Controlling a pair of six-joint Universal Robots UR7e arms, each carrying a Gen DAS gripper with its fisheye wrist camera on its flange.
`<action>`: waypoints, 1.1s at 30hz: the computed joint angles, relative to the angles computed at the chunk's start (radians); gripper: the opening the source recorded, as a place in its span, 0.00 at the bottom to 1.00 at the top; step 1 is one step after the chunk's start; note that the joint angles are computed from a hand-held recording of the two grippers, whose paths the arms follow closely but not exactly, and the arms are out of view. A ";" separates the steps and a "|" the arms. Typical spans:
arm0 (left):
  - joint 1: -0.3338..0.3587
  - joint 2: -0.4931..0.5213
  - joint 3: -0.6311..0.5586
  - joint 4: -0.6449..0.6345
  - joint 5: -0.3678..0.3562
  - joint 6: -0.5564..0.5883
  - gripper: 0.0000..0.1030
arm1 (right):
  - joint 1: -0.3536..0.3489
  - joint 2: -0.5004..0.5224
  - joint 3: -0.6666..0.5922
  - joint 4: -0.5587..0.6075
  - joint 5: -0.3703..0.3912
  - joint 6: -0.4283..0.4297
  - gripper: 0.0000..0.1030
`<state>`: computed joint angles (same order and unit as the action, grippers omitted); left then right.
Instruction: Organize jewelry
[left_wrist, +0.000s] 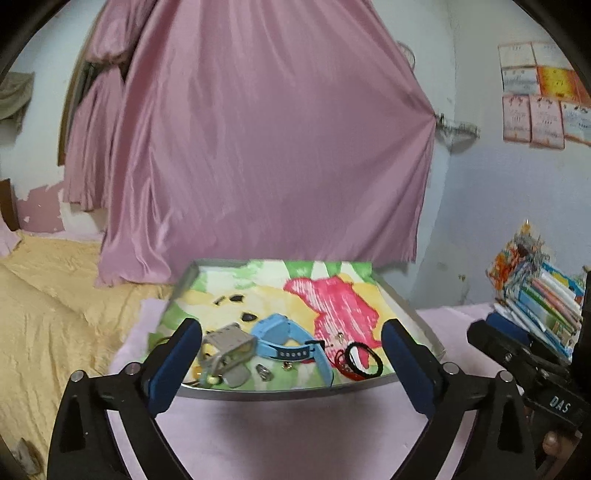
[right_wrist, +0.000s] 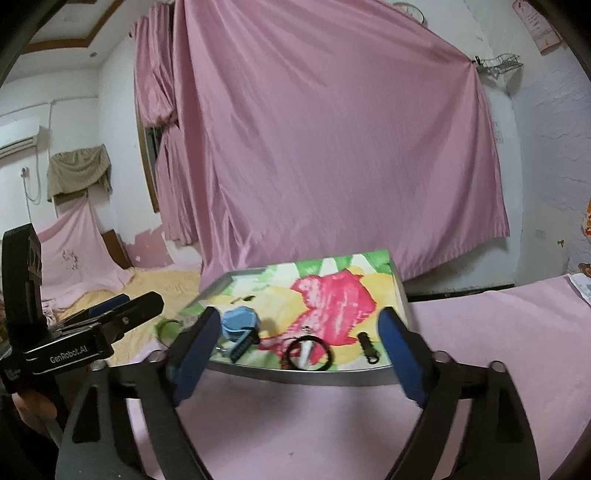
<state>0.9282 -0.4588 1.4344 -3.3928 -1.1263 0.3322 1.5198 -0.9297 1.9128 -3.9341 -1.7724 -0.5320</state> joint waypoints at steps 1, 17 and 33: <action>0.000 -0.011 0.025 -0.036 -0.005 0.002 0.99 | 0.002 0.001 0.013 -0.023 0.007 -0.005 0.85; -0.020 -0.130 0.327 -0.373 0.052 0.045 0.99 | 0.039 0.048 0.171 -0.337 0.011 -0.027 0.93; -0.043 -0.216 0.544 -0.513 0.087 0.054 0.99 | 0.081 0.103 0.318 -0.570 -0.057 -0.020 0.99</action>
